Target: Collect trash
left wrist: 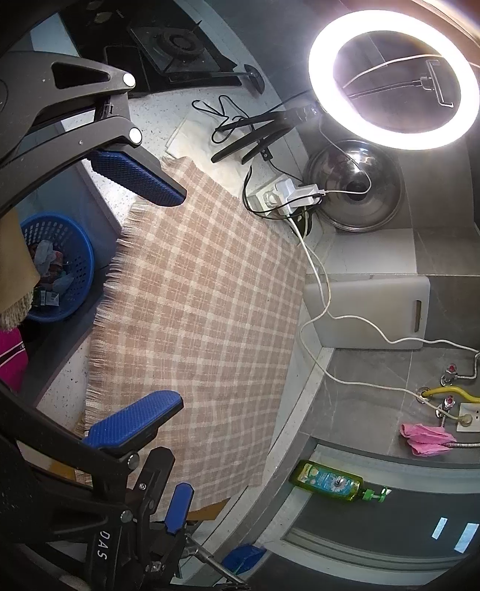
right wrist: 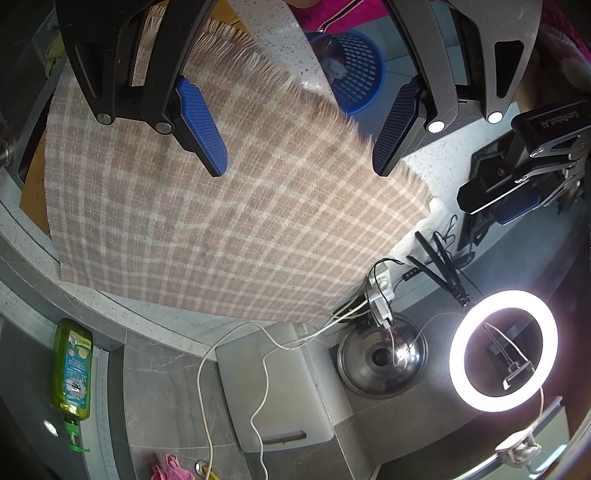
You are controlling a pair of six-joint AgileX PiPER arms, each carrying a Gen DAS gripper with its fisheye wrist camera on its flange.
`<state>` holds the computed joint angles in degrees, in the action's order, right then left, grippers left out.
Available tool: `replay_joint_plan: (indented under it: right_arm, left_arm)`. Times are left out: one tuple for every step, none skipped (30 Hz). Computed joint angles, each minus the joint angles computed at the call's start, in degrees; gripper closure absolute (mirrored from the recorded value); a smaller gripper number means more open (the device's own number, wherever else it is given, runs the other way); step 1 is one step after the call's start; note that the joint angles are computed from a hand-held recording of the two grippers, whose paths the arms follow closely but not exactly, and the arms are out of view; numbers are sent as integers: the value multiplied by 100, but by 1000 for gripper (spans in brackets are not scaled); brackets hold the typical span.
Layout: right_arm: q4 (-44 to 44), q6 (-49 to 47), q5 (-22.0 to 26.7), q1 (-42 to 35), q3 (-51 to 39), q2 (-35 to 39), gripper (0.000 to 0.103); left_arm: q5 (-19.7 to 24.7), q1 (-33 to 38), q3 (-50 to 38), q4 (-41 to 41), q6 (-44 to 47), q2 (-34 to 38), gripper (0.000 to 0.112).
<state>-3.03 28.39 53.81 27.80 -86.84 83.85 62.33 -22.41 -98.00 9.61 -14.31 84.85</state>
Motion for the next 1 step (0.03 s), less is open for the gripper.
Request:
replay_joint_plan:
  right_arm:
    - [2, 6, 5, 2, -6, 10, 22]
  left_arm:
    - [-26, 17, 26, -17, 39, 9, 11]
